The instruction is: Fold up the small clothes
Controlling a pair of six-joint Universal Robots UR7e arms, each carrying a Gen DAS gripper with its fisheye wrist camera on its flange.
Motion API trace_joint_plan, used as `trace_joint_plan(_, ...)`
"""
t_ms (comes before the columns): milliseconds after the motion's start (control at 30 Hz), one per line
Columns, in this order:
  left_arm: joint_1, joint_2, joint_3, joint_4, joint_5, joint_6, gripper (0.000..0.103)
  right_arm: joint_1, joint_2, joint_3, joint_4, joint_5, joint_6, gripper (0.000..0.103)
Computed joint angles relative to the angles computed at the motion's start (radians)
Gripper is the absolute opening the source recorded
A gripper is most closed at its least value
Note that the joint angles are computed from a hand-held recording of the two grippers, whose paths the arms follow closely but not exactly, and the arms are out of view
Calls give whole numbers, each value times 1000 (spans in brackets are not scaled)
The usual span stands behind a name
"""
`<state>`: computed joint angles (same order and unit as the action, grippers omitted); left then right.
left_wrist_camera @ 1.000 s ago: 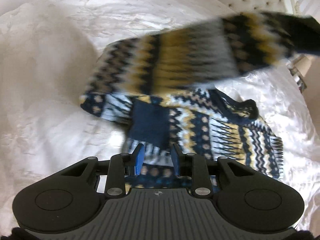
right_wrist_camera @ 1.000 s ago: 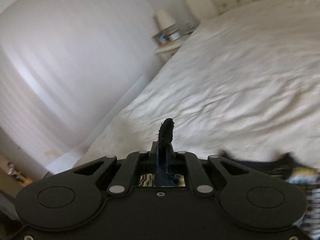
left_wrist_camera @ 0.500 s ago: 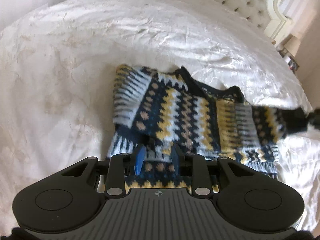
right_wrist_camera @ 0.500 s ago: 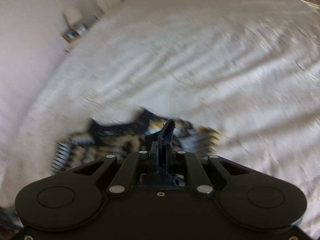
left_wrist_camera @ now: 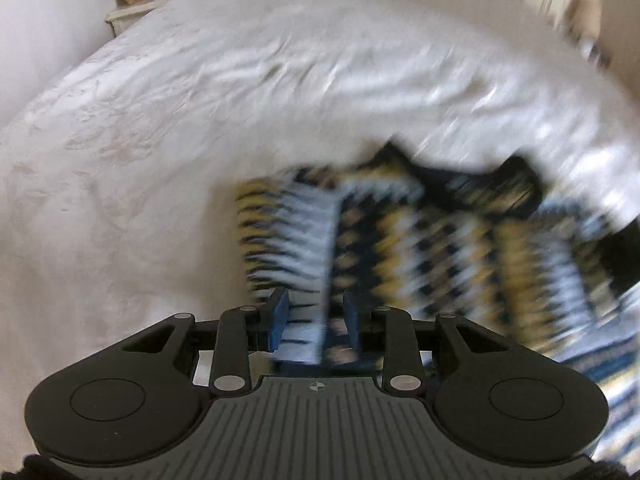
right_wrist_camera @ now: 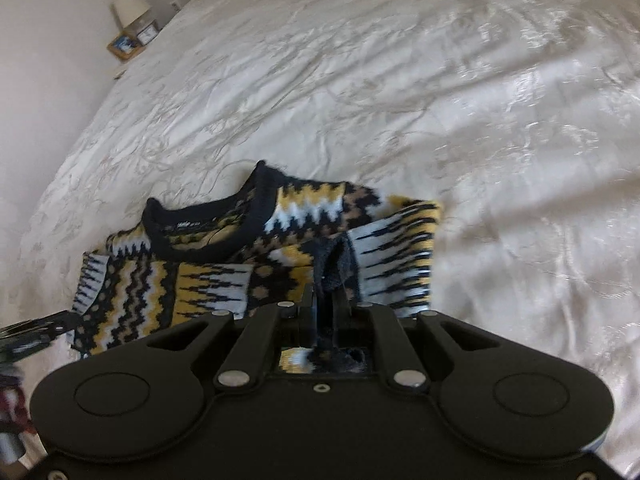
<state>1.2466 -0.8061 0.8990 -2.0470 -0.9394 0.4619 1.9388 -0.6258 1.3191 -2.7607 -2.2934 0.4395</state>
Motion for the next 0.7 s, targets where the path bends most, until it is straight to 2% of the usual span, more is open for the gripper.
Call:
trace_joint_plan(33,5,8,1,-4,40,16,32,1,2,-5,3,3,-11,15)
trace_joint_plan(100,26,32,-45,64,75,-19,34,-1,9,-14,-7,25,-45,15)
trace_joint_plan(133,36,39,-62,84,72,-40,41,-2,12,-19,-16,35,-64,15)
trace_joint_plan(200,50,35,-65,79,44,-52,45,0,20,-33,-11,26,-89,15)
trace_joint_plan(300,54,24,-54,71,26,-49,46,-9,25,-35,0,-6,-84,16)
trace_joint_plan(367,56,17,-50,79,18,-62,46,-21,25,-35,62,-46,-49,18)
trace_joint_plan(433,57,16,-64,109,5,-90,46,-36,19,-32,156,-72,7,25)
trace_joint_plan(467,57,19,-79,122,1,-104,46,-40,14,-23,160,-73,19,26)
trace_joint_plan(533,47,26,-107,120,1,-109,45,-33,8,-3,120,-97,19,38)
trace_joint_plan(600,34,11,-91,67,-7,-75,44,-15,11,2,79,-148,7,61)
trace_joint_plan(667,26,19,-113,53,-42,-42,44,2,22,3,0,-181,-42,71)
trace_joint_plan(700,23,30,-130,60,-56,-33,44,10,33,-7,-45,-189,-83,71)
